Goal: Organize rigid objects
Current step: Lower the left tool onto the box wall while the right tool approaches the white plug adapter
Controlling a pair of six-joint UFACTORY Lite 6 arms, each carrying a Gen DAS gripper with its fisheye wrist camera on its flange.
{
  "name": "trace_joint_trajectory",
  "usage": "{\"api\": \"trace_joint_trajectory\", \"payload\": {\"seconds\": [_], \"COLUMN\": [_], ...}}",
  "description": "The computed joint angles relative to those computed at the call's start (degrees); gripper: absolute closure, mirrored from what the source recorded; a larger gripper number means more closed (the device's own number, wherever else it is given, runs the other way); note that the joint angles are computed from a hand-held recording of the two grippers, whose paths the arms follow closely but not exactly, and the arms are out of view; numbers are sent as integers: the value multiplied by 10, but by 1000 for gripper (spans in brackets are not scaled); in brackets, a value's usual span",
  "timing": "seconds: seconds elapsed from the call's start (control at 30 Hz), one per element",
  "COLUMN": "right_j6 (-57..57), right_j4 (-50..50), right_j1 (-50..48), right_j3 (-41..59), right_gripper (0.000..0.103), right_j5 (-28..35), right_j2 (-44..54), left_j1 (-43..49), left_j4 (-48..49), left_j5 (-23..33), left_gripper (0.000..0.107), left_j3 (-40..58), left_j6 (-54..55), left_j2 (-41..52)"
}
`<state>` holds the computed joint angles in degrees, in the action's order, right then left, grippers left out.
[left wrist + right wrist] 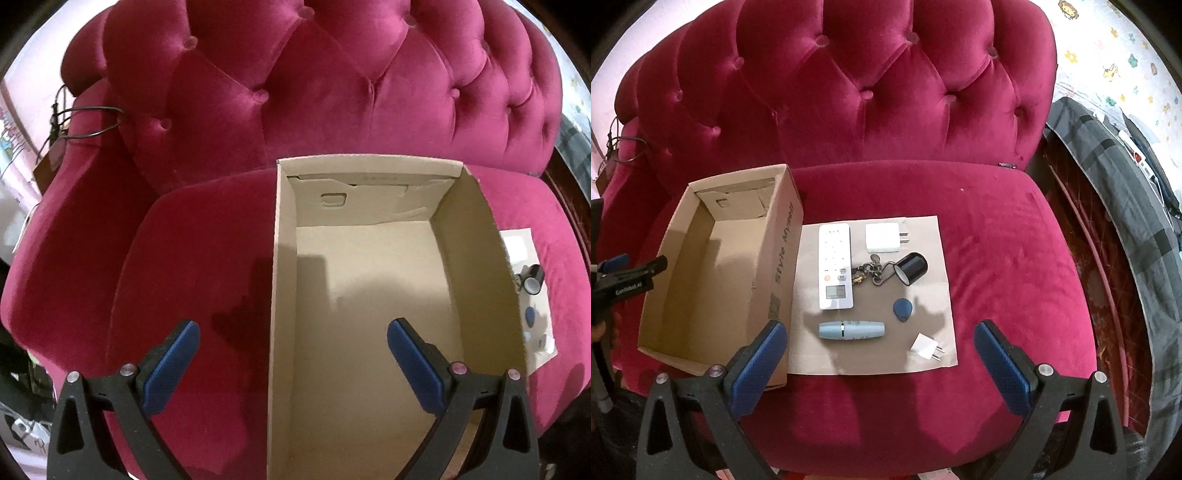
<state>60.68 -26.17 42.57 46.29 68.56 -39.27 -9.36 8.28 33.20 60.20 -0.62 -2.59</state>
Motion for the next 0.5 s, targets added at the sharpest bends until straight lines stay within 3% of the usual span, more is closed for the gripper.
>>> {"api": "trace_joint_trajectory", "payload": {"seconds": [0.23, 0.5], "right_j6": [-10, -17], "right_j4": [4, 8], "right_j1": [-18, -25], "right_j3": [-11, -25], "right_gripper": [0, 0], "right_j5": [-14, -26], "right_j2": [9, 17], "left_j1": [21, 53], "left_j4": [-11, -81], "left_j5": [-30, -26], "left_gripper": [4, 4], "left_j3": [21, 51], "left_j6": [19, 90], "left_j2": [70, 124]}}
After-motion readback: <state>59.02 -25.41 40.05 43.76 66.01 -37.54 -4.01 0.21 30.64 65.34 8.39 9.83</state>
